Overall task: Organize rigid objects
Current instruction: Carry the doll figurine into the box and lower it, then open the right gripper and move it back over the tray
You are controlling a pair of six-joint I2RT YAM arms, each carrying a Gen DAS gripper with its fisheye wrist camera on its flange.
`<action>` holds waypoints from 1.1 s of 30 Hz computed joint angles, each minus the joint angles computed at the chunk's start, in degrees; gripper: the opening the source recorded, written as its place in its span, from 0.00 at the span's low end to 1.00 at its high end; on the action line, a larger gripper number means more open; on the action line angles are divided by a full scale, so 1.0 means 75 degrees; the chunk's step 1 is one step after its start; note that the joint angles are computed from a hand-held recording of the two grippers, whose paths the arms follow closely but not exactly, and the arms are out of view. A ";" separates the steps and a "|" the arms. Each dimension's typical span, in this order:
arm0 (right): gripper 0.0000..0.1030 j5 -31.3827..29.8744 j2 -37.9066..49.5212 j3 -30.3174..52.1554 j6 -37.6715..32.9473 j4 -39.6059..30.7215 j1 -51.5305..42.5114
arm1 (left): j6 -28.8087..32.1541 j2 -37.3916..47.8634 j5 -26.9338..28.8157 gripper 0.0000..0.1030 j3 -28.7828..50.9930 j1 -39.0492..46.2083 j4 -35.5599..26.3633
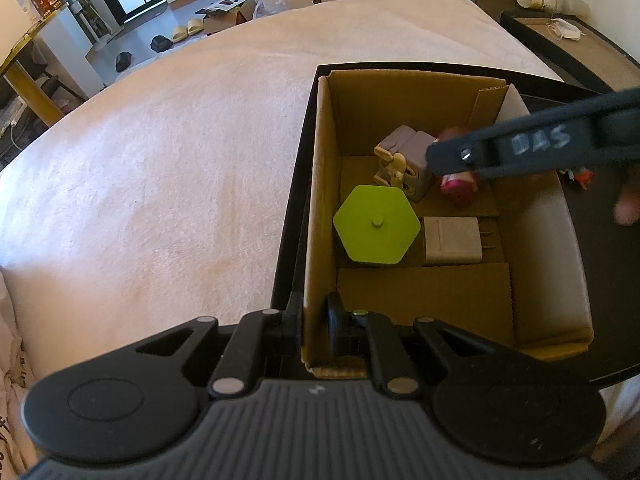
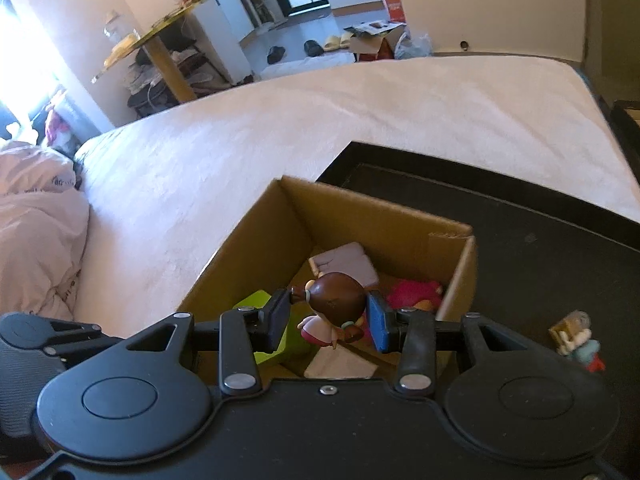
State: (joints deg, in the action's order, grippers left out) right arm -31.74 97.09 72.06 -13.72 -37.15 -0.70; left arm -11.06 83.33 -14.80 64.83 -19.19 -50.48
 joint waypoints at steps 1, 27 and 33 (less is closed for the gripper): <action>0.40 0.0072 0.0007 -0.0059 0.0045 0.0087 0.0067 | -0.0011 0.0001 0.0007 0.11 0.0000 0.0004 0.0004; 0.49 -0.0579 -0.0003 0.0925 -0.0234 -0.1375 -0.1104 | -0.0079 0.0134 -0.0168 0.10 0.0180 -0.0121 -0.0122; 0.52 -0.0766 -0.0027 0.1149 -0.0712 -0.1759 -0.1406 | -0.0080 0.0153 -0.0229 0.10 0.0225 -0.0157 -0.0177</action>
